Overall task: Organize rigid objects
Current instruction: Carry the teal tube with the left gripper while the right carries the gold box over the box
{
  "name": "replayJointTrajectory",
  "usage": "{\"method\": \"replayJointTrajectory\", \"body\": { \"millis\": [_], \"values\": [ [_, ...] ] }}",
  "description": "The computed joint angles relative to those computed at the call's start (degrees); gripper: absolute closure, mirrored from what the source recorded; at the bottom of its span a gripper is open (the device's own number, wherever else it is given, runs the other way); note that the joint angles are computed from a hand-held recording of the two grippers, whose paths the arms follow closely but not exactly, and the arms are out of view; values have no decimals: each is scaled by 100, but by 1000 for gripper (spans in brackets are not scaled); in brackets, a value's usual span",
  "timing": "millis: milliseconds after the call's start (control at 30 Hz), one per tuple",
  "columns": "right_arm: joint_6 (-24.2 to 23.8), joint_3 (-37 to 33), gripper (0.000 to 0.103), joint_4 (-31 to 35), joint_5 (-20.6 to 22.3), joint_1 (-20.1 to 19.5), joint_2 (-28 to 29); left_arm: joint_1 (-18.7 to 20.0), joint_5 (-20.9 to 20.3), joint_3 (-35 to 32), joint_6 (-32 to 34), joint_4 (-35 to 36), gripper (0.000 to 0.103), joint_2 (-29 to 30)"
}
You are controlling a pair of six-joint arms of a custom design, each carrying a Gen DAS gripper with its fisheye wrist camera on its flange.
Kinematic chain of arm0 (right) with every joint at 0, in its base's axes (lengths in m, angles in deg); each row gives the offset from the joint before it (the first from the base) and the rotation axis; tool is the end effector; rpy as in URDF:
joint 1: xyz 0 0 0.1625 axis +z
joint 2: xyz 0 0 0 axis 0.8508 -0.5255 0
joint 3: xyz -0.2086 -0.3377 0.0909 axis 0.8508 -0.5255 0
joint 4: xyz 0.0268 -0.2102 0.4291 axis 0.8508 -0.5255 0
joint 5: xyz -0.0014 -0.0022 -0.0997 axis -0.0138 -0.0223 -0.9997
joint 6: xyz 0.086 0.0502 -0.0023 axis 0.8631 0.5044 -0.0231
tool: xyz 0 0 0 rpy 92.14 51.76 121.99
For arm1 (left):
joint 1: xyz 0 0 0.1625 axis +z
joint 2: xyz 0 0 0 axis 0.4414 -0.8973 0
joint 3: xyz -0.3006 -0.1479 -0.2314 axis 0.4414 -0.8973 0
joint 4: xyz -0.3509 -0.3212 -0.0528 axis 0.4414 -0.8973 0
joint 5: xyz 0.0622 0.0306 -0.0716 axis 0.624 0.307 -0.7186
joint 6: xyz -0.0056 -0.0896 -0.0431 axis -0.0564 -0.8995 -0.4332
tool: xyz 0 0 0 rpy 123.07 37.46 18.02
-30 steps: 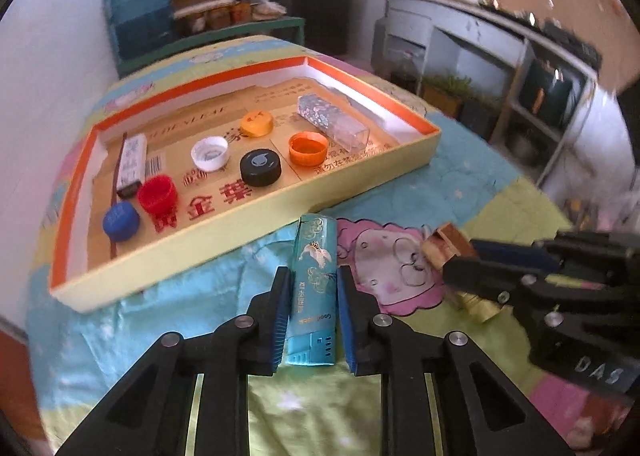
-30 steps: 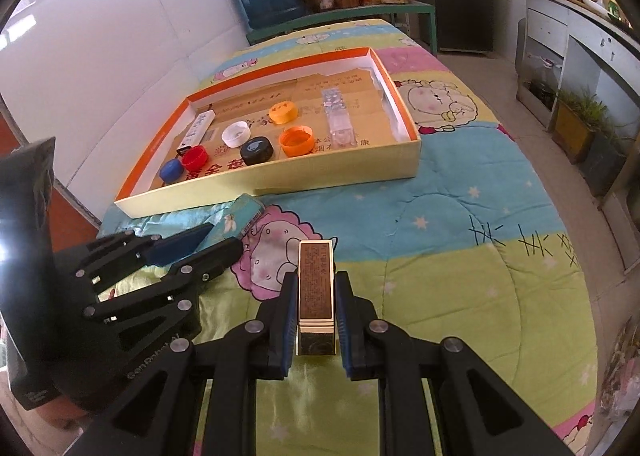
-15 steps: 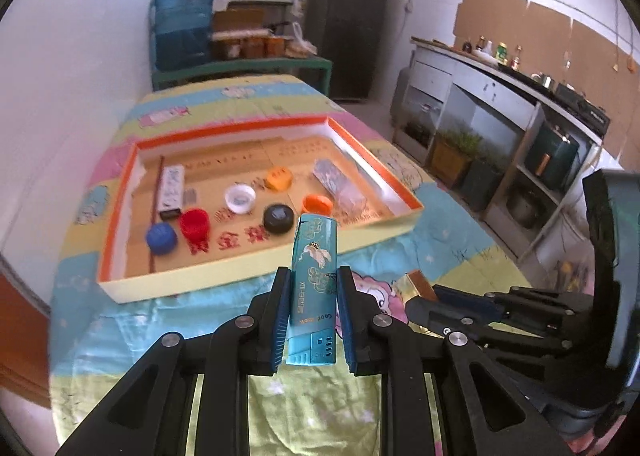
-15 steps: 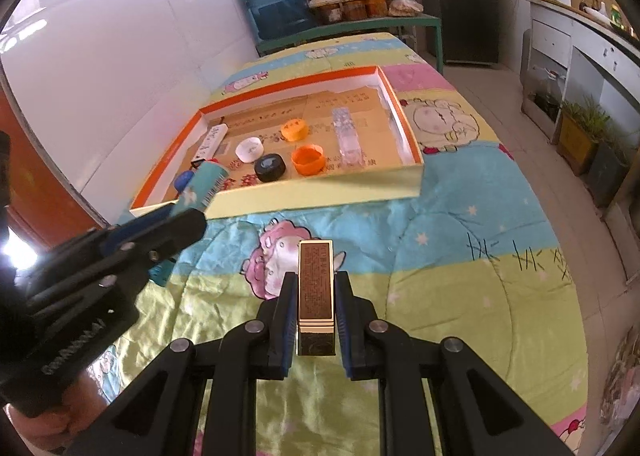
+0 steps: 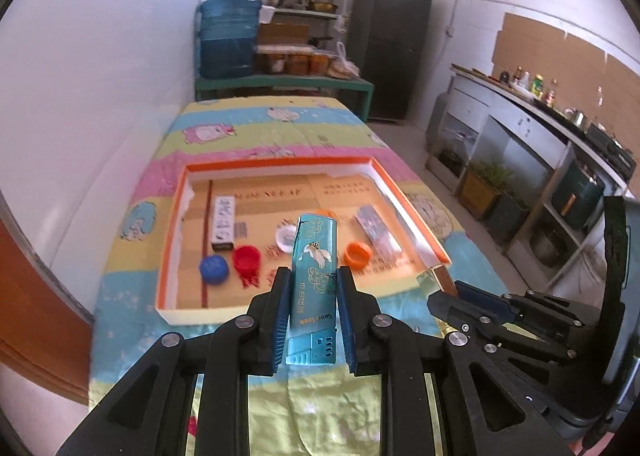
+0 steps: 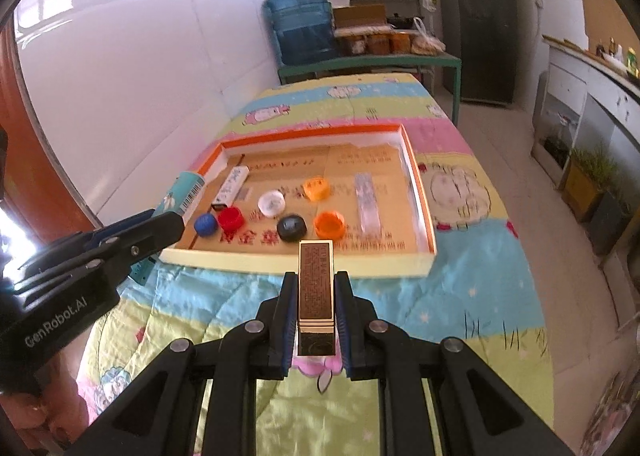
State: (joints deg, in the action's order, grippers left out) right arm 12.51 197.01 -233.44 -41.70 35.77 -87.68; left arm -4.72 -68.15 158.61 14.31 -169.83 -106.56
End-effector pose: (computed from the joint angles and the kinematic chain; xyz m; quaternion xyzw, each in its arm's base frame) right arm 0.1387 -0.4042 0.2447 0.3096 -0.8939 0.2562 0.1986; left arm -0.3358 -0.3684 0.0818 0.0956 0.8533 -0.4098 0.3080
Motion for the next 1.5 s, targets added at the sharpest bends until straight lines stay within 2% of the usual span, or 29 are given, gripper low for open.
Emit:
{"method": "replayJointTrajectory", "body": {
  "millis": [367, 633, 867, 1133, 1267, 1500],
  "values": [
    [-21, -643, 85, -7, 28, 312, 610, 231, 417, -279, -98, 382, 80, -167],
    [-76, -1173, 85, 7, -24, 475, 1130, 601, 654, -572, 454, 79, 80, -25],
    [-147, -1720, 85, 207, -98, 512, 1649, 1069, 531, -835, 1248, -629, 80, 228],
    [-243, -2378, 85, 506, -90, 454, 2266, 1741, 151, -1175, 2070, -1567, 80, 665],
    [-197, -2712, 85, 722, -73, 376, 2621, 1985, 27, -1384, 2326, -1731, 80, 929],
    [-146, -3263, 85, 893, -283, 289, 3319, 2308, -97, -1702, 2437, -1734, 80, 1311]
  ]
}}
